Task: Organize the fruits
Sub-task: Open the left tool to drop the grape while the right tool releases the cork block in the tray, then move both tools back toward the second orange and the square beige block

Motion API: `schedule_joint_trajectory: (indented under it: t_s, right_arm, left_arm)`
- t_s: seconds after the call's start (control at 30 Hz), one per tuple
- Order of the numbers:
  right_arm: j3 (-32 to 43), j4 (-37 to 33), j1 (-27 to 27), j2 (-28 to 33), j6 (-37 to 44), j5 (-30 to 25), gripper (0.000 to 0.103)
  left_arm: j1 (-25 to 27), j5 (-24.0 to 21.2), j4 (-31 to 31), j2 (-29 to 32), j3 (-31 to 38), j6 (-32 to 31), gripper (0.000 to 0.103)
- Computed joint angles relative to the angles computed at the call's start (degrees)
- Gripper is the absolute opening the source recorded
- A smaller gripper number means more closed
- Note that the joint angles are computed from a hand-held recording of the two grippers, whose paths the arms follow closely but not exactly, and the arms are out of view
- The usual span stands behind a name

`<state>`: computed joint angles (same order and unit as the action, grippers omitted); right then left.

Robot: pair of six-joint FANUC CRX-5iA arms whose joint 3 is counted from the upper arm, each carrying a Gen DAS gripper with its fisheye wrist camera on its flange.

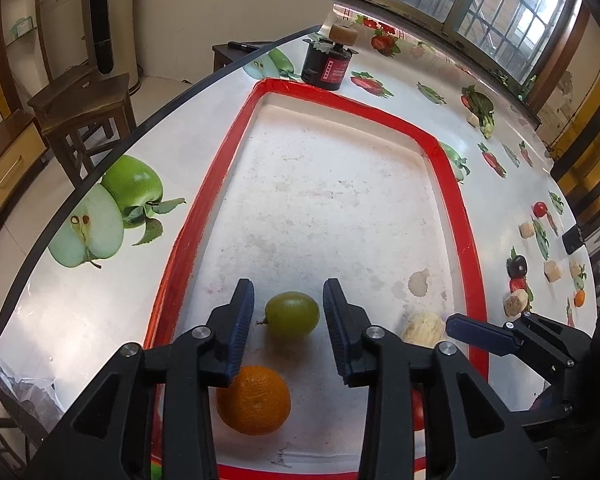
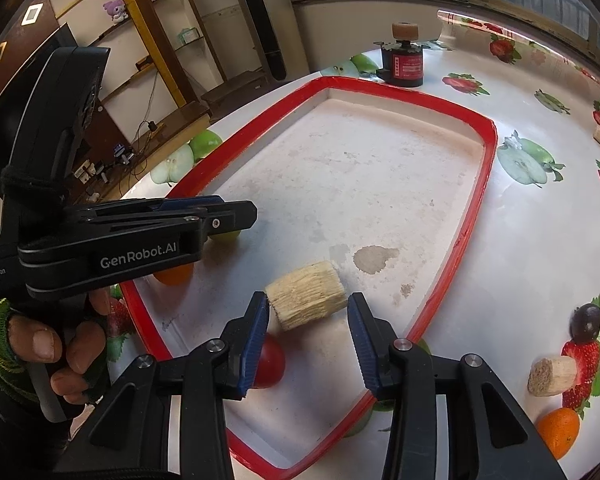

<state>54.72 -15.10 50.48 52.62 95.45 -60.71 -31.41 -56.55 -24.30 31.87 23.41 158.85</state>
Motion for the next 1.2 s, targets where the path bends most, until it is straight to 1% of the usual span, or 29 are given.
schedule_joint_trajectory:
  t_s: [0.07,0.13,0.23,0.33,0.57,0.7,0.97,1.2]
  right_arm:
    - [-1.60,-0.49,-0.20,-1.17,0.14,0.98,0.052]
    - [-3.35,-0.64,-0.33,-2.47,0.29,2.01,0.052]
    - [-6.15,-0.98,-0.64,-4.65,0.65,3.72,0.052]
    - [-10.00,-1.49,-1.01,-7.54,1.22,5.80,0.052]
    - [-18.19,-1.78,-2.60,-13.48,1.35,9.90,0.053]
    - [-22.22,-1.12,-3.73,-16.18,0.28,12.11,0.056]
    - [-27.39,0.54,-6.18,-19.34,-2.47,15.37,0.056]
    - [-30.92,1.93,-7.59,-21.59,-4.35,17.64,0.056]
  left_arm:
    - [-0.69,-1.03,-1.27,-0.09,0.64,1.03,0.056]
    - [-1.36,-1.98,-2.45,-0.14,1.32,1.51,0.056]
    - [-1.87,-1.85,-3.09,-0.70,1.29,2.14,0.056]
    - [-2.50,-2.81,-3.71,-0.60,2.20,2.14,0.056]
    - [-3.76,-3.63,-3.67,0.55,4.74,1.14,0.056]
    - [-4.46,-4.15,-3.29,1.66,6.77,0.02,0.056]
    - [-5.66,-4.52,-2.21,4.19,11.26,-2.86,0.056]
    - [-6.87,-4.85,-0.86,7.27,16.40,-6.75,0.056]
